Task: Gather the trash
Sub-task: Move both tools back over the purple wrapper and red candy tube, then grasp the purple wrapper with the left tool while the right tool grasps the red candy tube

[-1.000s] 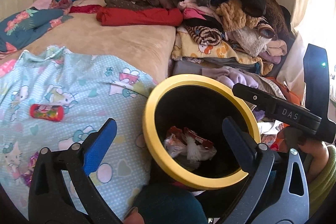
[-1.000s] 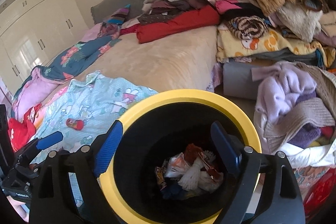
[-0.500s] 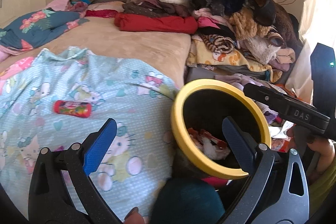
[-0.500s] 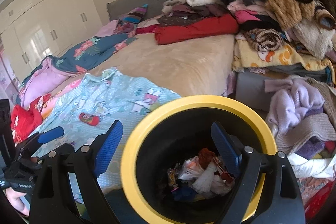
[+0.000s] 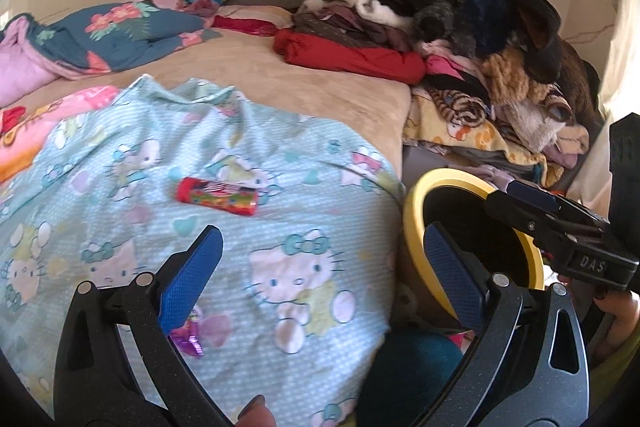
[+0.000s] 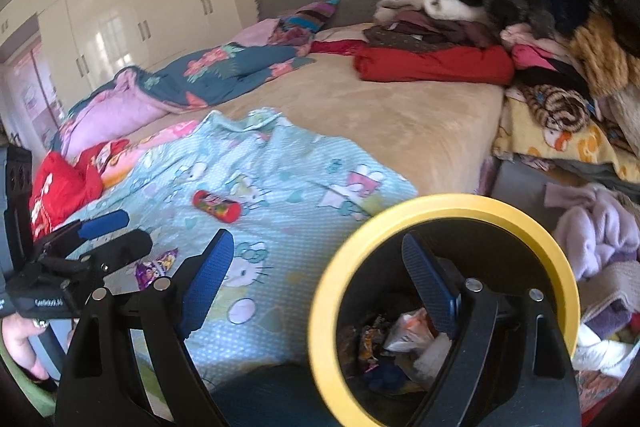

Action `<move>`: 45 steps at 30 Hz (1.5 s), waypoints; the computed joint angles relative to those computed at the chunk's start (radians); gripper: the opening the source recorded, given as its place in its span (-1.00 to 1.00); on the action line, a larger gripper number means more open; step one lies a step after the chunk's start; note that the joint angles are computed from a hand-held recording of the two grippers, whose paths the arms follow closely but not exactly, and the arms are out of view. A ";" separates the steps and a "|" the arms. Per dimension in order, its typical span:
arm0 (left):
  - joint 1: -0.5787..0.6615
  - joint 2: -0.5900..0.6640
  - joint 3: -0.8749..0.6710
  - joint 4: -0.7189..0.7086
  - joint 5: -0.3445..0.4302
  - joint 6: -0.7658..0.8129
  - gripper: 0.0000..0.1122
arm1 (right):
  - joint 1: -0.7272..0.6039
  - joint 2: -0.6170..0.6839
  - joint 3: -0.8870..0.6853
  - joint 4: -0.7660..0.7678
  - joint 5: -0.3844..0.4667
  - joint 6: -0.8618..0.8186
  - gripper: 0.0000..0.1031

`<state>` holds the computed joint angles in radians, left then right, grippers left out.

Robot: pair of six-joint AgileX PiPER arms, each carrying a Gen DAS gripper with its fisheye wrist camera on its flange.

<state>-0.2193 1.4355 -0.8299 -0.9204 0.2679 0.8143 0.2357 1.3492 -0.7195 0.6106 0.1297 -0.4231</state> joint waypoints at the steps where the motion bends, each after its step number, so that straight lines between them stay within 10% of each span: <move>1: 0.021 -0.003 0.006 -0.032 0.008 0.037 0.64 | 0.017 0.010 -0.009 -0.032 -0.005 0.033 0.62; 17: 0.318 0.070 0.037 -0.233 0.175 0.297 0.63 | 0.159 0.310 -0.325 -0.324 0.058 0.259 0.62; 29: 0.320 0.184 0.053 -0.241 0.186 0.330 -0.12 | 0.226 0.668 -0.727 -0.431 0.223 0.285 0.49; 45: 0.363 0.280 0.050 -0.312 0.168 0.404 -0.33 | 0.283 1.006 -1.201 -0.649 0.494 0.377 0.25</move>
<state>0.1433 1.7154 -0.7802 -1.2324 0.4354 1.2184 0.5190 2.3553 -1.9200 -0.0385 0.6239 -0.0464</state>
